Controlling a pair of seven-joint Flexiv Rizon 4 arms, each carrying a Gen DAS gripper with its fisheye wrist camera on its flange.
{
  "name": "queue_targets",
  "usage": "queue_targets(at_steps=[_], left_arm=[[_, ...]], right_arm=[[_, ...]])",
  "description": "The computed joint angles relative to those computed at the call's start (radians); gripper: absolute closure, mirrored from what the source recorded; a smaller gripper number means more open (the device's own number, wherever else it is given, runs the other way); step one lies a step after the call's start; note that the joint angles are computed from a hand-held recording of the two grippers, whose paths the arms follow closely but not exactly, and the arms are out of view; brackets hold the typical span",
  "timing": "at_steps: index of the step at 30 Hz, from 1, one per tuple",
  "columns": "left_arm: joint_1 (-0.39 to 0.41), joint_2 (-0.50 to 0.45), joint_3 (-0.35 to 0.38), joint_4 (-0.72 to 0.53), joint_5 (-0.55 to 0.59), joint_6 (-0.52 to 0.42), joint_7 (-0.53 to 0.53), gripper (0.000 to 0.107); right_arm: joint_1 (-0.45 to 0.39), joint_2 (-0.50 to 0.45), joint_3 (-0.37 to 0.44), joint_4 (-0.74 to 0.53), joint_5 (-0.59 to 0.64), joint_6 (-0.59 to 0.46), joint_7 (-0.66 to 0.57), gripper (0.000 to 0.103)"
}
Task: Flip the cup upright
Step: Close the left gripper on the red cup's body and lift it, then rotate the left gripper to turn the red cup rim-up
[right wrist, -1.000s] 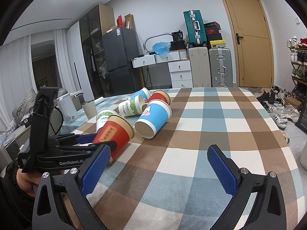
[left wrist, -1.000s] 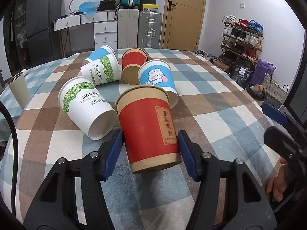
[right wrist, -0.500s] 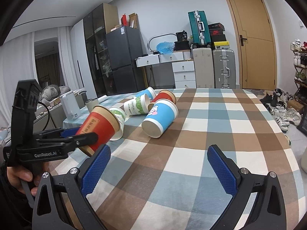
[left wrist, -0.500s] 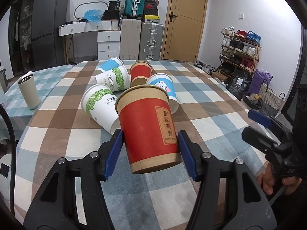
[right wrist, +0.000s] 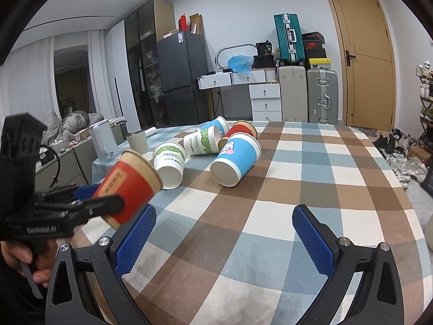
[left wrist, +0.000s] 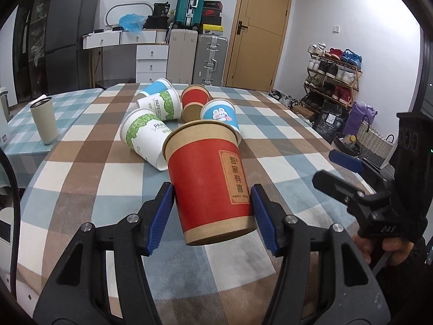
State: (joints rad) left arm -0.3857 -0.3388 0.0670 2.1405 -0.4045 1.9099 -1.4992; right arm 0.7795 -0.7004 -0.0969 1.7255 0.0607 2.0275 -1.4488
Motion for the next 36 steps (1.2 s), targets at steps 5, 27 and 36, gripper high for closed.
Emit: queue_targets(at_steps=[5, 27, 36], left_arm=[[-0.004, -0.004, -0.012, 0.014, 0.002, 0.000, -0.013, 0.051], [0.034, -0.048, -0.067, -0.013, 0.083, -0.046, -0.066, 0.049], [0.219, -0.015, -0.199, 0.010, 0.198, -0.030, -0.136, 0.025]], right_arm=[[0.000, -0.001, -0.001, -0.001, -0.002, -0.005, -0.001, 0.000], [-0.002, -0.002, -0.001, 0.000, -0.009, -0.008, 0.005, 0.000], [-0.015, -0.002, 0.013, 0.000, -0.016, -0.009, 0.012, 0.000]])
